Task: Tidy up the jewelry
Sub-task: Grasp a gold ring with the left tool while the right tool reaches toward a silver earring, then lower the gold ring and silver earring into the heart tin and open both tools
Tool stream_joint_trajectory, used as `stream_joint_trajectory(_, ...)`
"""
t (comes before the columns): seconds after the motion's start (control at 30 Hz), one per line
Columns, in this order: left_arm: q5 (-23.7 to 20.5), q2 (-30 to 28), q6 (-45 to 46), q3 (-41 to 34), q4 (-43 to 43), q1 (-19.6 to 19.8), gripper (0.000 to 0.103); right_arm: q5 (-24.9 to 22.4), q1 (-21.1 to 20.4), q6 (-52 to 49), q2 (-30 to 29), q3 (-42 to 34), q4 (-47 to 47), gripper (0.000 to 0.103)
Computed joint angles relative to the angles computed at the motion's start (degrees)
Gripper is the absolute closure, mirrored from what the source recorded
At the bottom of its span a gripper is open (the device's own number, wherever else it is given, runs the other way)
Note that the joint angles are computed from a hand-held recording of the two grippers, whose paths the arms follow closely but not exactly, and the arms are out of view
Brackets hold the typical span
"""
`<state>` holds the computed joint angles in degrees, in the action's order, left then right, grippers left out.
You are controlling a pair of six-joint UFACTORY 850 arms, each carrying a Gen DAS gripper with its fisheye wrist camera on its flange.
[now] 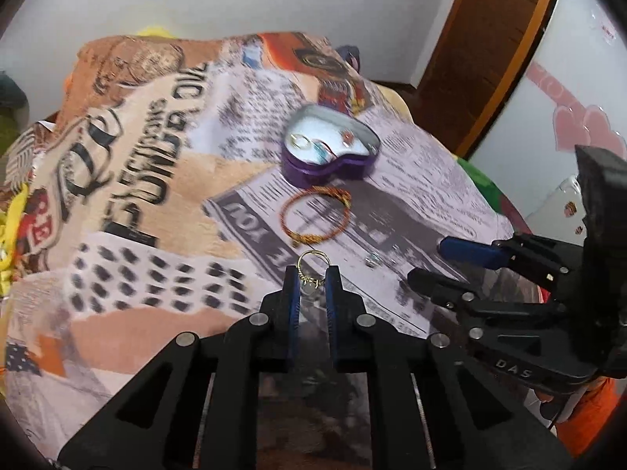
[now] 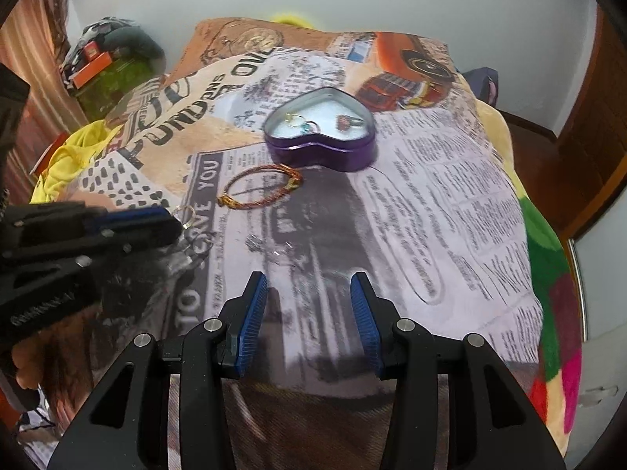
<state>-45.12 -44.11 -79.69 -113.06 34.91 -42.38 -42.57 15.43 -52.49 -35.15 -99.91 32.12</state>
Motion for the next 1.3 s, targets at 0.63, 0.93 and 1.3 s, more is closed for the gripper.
stream_joint_trajectory(0.63, 3.9, 4.9, -6.3, 7.8, 3.3, 0.9, 0.092, 1.2, 4.0, -0.8, -3.1, -3.6, -5.9, 0.083)
stream_joint_trajectory(0.93, 2.0, 4.3, -5.8, 5.7, 4.7, 0.3, 0.092, 2.5, 2.9, -3.0, -1.0, -1.6, -2.4, 0.084)
stream_joint_trajectory(1.3, -1.9, 2.5, -4.4, -0.6, 7.7, 0.2, 0.092, 3.5, 1.2, -4.2, 0.0, -3.8, 2.9, 0.084)
